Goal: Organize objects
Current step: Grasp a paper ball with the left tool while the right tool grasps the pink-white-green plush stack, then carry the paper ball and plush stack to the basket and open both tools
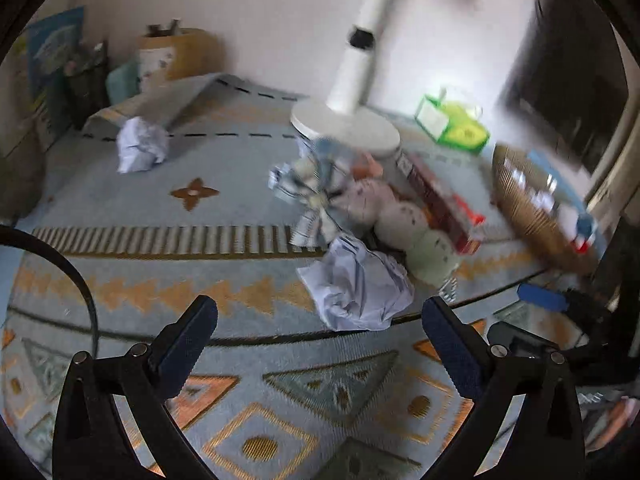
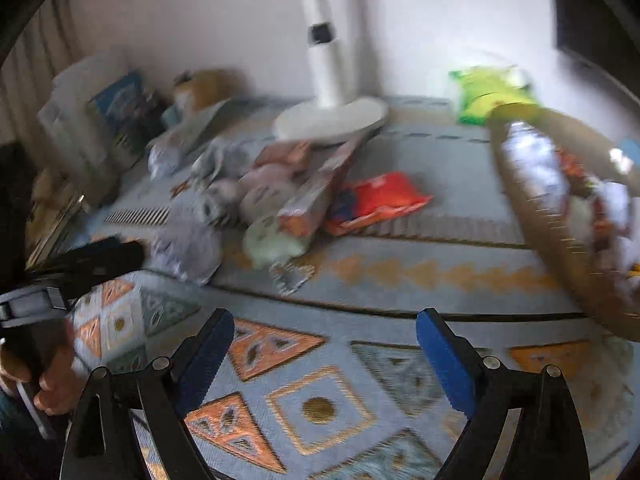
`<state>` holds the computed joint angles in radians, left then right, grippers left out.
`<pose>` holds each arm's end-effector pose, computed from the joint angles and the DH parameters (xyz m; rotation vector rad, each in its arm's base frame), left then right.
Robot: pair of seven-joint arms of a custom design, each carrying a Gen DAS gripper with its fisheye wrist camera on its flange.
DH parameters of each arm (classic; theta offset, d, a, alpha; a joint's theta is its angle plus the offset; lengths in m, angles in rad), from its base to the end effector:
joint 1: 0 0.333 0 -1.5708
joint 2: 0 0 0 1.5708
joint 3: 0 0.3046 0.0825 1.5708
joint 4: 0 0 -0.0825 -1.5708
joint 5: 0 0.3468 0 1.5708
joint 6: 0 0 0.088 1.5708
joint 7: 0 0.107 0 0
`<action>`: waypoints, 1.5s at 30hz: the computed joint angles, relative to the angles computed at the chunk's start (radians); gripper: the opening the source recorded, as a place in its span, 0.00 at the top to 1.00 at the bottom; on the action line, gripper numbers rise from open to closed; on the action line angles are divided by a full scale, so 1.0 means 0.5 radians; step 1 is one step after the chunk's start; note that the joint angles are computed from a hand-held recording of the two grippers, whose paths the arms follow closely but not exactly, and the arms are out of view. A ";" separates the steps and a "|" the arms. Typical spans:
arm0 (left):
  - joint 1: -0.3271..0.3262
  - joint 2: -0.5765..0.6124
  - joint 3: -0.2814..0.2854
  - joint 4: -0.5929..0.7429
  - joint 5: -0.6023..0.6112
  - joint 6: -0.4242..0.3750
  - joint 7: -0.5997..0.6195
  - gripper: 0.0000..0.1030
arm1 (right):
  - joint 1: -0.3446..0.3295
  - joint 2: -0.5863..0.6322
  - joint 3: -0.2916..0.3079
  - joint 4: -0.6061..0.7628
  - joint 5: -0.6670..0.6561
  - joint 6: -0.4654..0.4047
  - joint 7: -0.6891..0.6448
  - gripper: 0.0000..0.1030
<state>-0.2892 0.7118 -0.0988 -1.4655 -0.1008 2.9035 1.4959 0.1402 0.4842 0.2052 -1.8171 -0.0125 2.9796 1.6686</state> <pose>0.6849 -0.2527 0.3594 -1.7315 2.0659 -0.9546 0.6302 0.2075 0.3718 -1.9299 1.5745 -0.3924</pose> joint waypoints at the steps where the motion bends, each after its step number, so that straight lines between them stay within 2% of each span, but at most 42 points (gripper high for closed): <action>1: -0.022 0.056 0.013 0.089 0.025 -0.059 0.004 0.01 | 0.070 0.025 -0.079 0.069 -0.105 -0.074 0.091 0.11; 2: -0.030 0.104 0.007 0.167 0.040 -0.112 0.019 0.01 | 0.150 0.045 -0.167 0.136 -0.159 -0.151 0.149 0.11; 3: -0.044 0.128 0.011 0.209 0.058 -0.148 0.021 0.01 | 0.166 0.077 -0.185 0.206 -0.144 -0.212 0.123 0.16; 4: -0.062 0.153 0.028 0.251 0.073 -0.166 0.004 0.01 | 0.125 0.117 -0.133 0.283 -0.120 -0.279 0.066 0.21; 5: -0.090 0.202 0.064 0.313 0.095 -0.162 -0.033 0.04 | 0.072 0.161 -0.063 0.363 -0.071 -0.354 -0.014 0.30; 6: -0.087 0.215 0.061 0.321 0.096 -0.135 -0.047 0.07 | 0.056 0.194 -0.038 0.424 -0.036 -0.412 -0.054 0.32; 8: -0.031 0.242 -0.008 0.351 0.053 -0.155 -0.025 0.26 | 0.093 0.256 -0.071 0.530 -0.020 -0.480 -0.048 0.32; 9: -0.018 0.226 -0.014 0.315 0.044 -0.104 -0.020 0.31 | 0.106 0.277 -0.082 0.563 -0.016 -0.478 -0.050 0.32; 10: 0.018 0.211 -0.060 0.280 0.019 -0.072 0.016 0.42 | 0.113 0.288 -0.088 0.581 -0.009 -0.474 -0.050 0.32; 11: 0.077 0.191 -0.138 0.231 -0.067 -0.037 0.106 0.44 | 0.122 0.309 -0.093 0.616 0.001 -0.476 -0.042 0.32; 16: 0.047 0.135 -0.084 0.102 -0.122 0.164 0.019 0.45 | 0.114 0.479 -0.046 0.891 0.128 -0.580 -0.029 0.33; 19: 0.105 0.142 -0.145 0.091 -0.190 0.204 0.039 0.45 | 0.168 0.544 -0.101 0.981 0.119 -0.534 0.049 0.33; 20: 0.122 0.153 -0.161 0.107 -0.214 0.192 0.041 0.45 | 0.198 0.539 -0.136 0.950 0.093 -0.459 0.088 0.40; 21: 0.118 0.153 -0.152 0.105 -0.227 0.197 0.033 0.45 | 0.197 0.540 -0.131 0.934 0.080 -0.425 0.086 0.48; 22: 0.105 0.149 -0.132 0.096 -0.234 0.214 0.017 0.45 | 0.200 0.520 -0.132 0.880 0.061 -0.355 0.085 0.48; 23: 0.096 0.159 -0.119 0.112 -0.235 0.213 0.011 0.45 | 0.176 0.500 -0.094 0.838 0.060 -0.324 0.052 0.56; 25: 0.041 0.146 -0.043 0.091 -0.221 0.256 -0.036 0.45 | 0.136 0.447 -0.038 0.746 0.065 -0.286 -0.002 0.56; 28: 0.018 0.127 -0.010 0.058 -0.208 0.303 -0.058 0.45 | 0.082 0.297 0.016 0.502 0.105 -0.244 -0.029 0.56; 31: 0.016 0.115 -0.003 0.040 -0.207 0.318 -0.080 0.45 | 0.003 0.020 0.065 0.050 0.161 -0.077 -0.063 0.56; 33: 0.031 0.098 -0.025 0.009 -0.210 0.349 -0.068 0.45 | 0.023 -0.153 0.011 -0.223 0.135 0.036 -0.015 0.56; 35: -0.043 0.058 0.066 -0.040 -0.200 0.361 -0.127 0.45 | 0.111 -0.335 -0.124 -0.506 0.036 0.163 0.108 0.56; 36: -0.046 0.030 0.062 -0.085 -0.203 0.388 -0.138 0.45 | 0.096 -0.400 -0.124 -0.608 0.022 0.198 0.129 0.56; 38: 0.040 -0.037 -0.089 -0.212 -0.247 0.462 -0.091 0.45 | -0.009 -0.508 -0.038 -0.776 0.090 0.237 0.096 0.56; 40: 0.083 -0.076 -0.178 -0.294 -0.274 0.493 -0.047 0.45 | 0.053 -0.569 -0.132 -0.868 -0.013 0.257 0.194 0.56; 41: 0.070 -0.092 -0.181 -0.332 -0.290 0.514 -0.027 0.45 | 0.035 -0.586 -0.113 -0.896 -0.009 0.264 0.164 0.55; 42: 0.003 -0.108 -0.114 -0.367 -0.282 0.534 -0.045 0.45 | 0.011 -0.594 -0.084 -0.901 -0.004 0.245 0.136 0.54; 43: -0.087 -0.122 0.003 -0.383 -0.199 0.521 -0.142 0.45 | -0.038 -0.593 -0.023 -0.890 0.043 0.207 0.069 0.52; 44: -0.130 -0.124 0.050 -0.377 -0.234 0.519 -0.121 0.45 | -0.081 -0.586 0.038 -0.875 0.108 0.176 -0.008 0.47; 45: -0.112 -0.121 0.027 -0.377 -0.263 0.553 -0.090 0.45 | -0.074 -0.584 0.043 -0.872 0.129 0.183 -0.037 0.38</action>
